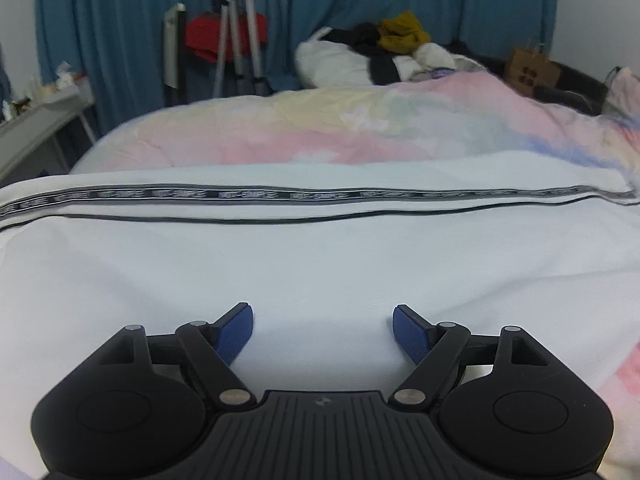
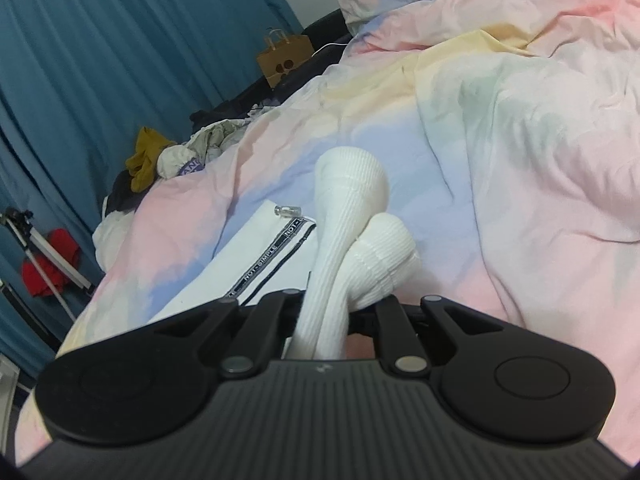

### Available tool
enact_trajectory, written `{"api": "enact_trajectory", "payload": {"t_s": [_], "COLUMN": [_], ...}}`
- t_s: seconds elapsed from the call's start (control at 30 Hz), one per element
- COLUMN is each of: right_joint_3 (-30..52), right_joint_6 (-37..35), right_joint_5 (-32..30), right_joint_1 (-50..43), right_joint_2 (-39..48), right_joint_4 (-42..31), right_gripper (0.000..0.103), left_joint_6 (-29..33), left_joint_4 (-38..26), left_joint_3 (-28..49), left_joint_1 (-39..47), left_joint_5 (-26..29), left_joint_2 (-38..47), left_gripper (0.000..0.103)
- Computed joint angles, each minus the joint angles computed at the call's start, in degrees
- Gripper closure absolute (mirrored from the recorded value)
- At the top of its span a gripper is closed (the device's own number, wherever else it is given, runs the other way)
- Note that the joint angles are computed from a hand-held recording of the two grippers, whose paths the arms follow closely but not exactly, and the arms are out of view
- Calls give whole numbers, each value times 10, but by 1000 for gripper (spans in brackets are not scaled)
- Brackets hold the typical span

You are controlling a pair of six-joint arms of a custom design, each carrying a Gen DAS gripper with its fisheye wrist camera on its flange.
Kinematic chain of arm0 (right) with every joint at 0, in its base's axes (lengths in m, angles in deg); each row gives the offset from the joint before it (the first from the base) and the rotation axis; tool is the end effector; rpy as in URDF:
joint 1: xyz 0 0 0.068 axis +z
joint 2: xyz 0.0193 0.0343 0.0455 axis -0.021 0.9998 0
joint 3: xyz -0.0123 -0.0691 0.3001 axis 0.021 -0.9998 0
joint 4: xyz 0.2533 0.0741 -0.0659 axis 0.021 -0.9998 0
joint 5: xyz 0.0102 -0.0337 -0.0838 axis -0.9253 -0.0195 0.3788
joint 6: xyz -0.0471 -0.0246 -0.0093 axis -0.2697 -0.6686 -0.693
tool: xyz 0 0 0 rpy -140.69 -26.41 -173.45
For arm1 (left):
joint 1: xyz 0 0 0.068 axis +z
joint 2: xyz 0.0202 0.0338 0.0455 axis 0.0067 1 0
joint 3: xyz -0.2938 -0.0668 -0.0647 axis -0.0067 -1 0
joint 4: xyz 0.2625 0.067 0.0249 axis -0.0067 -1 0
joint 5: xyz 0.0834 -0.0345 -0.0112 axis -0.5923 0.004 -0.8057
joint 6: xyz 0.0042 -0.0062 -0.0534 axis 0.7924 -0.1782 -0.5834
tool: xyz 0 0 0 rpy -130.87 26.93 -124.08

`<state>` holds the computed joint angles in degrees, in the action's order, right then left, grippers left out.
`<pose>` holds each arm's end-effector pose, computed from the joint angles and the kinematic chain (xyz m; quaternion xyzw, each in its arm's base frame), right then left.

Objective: Fold clothes

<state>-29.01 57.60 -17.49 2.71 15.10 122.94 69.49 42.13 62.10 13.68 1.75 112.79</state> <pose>0.3111 0.0067 0.1235 0.4358 0.7495 0.0519 0.4957 0.3290 0.0703 0.1452 0.0978 0.9143 0.0212 0.3925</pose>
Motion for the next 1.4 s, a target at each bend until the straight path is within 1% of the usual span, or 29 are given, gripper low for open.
{"api": "enact_trajectory", "payload": {"t_s": [0.07,0.13,0.23,0.3,0.37,0.43,0.47,0.5,0.53,0.6,0.67,0.73,0.77,0.87,0.97,1.0,1.07,1.13,1.2,1.23,1.27,1.33,1.4], "right_joint_3": [2,9,18,36,68,113,140,171,202,268,345,420,436,439,410,409,425,444,440,436,433,420,408], "right_joint_6": [-27,-40,-102,-181,-288,-410,-462,-502,-523,-520,-506,-488,-485,-505,-508,-503,-482,-478,-479,-466,-453,-450,-453], "right_joint_5": [19,42,110,174,221,239,238,234,225,194,151,111,108,133,137,132,110,105,97,89,82,70,57], "right_joint_1": [12,27,83,146,223,300,335,369,398,441,466,481,486,500,506,507,506,509,510,507,505,503,501], "right_joint_2": [-7,-20,-56,-74,-71,-44,-23,2,30,94,169,237,253,263,243,242,254,265,263,259,254,252,253], "right_joint_4": [5,1,17,42,79,115,117,103,78,3,-110,-221,-241,-225,-175,-172,-200,-219,-203,-196,-190,-165,-138], "right_gripper": [93,93,93,93,93,93,93,93,93,93,93,93,92,92,92,92,92,92,92,92,92,92,92], "left_joint_6": [12,6,13,19,25,23,18,10,0,-24,-43,-49,-52,-62,-71,-72,-70,-60,-49,-43,-36,-28,-36], "left_joint_4": [11,4,-12,-21,-37,-53,-56,-50,-36,-41,-63,-82,-90,-110,-122,-122,-126,-144,-176,-193,-219,-278,-301], "left_joint_3": [0,5,8,9,10,13,17,19,20,38,60,75,81,96,107,107,107,113,128,136,150,183,212], "left_joint_1": [0,-1,8,16,35,65,84,99,112,142,170,188,194,210,220,222,225,232,256,268,287,332,371], "left_joint_5": [-7,-7,1,7,30,66,85,96,99,124,155,174,183,207,229,233,240,247,268,279,294,319,308], "left_joint_2": [11,11,-9,-23,-53,-91,-108,-121,-130,-137,-135,-131,-130,-129,-129,-130,-130,-129,-127,-126,-121,-106,-92], "left_gripper": [22,23,25,26,26,25,25,21,20,20,20,20,20,20,20,20,20,20,20,20,20,19,19]}}
